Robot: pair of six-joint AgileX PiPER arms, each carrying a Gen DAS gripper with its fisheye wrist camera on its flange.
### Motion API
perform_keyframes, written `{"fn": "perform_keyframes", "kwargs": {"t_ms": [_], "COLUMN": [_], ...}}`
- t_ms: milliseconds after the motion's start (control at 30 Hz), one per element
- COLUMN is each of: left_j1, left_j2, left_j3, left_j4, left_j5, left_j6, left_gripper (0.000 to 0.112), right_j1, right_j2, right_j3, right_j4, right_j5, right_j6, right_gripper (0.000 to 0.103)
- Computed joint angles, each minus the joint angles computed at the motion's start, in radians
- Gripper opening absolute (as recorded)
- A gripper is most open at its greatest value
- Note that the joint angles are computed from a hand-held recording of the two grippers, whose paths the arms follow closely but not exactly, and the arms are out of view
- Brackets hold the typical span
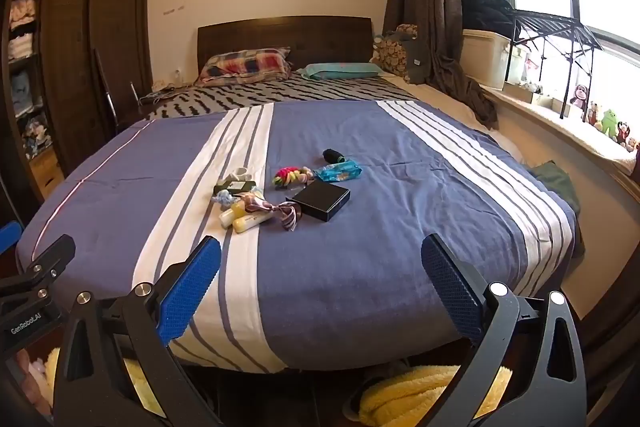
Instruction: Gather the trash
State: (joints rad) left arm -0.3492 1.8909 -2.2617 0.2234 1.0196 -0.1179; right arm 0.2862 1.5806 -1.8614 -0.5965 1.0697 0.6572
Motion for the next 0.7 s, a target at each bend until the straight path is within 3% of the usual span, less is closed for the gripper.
{"fn": "perform_keyframes", "kwargs": {"t_ms": [133, 267, 433, 500, 700], "left_j1": [-0.006, -0.012, -0.009, 0.005, 0.010], "left_j2": [0.013, 0.069, 0.026, 0.001, -0.007], "left_j3": [-0.017, -0.164, -0.086, -0.032, -0.030], "left_j4": [0.004, -0.006, 0.003, -0.008, -0.012], "left_j5": [0.006, 0.089, 0.037, 0.011, 0.004], "left_j6": [0.001, 0.018, -0.003, -0.008, -0.010], "left_gripper": [0.095, 0.095, 0.095, 0.095, 0.095], "right_j1": [-0.004, -0.019, 0.022, 0.005, 0.002], "right_j2": [0.000, 0.000, 0.025, -0.008, -0.008], "right_j3": [0.002, 0.003, -0.054, 0.000, -0.004], "right_j4": [0.008, 0.022, -0.015, -0.003, 0.002], "right_j5": [-0.004, -0.013, 0.031, -0.006, -0.005], "right_j6": [-0.016, -0.034, -0.005, -0.005, -0.011], "right_gripper": [0.100, 0.100, 0.100, 0.100, 0.100]}}
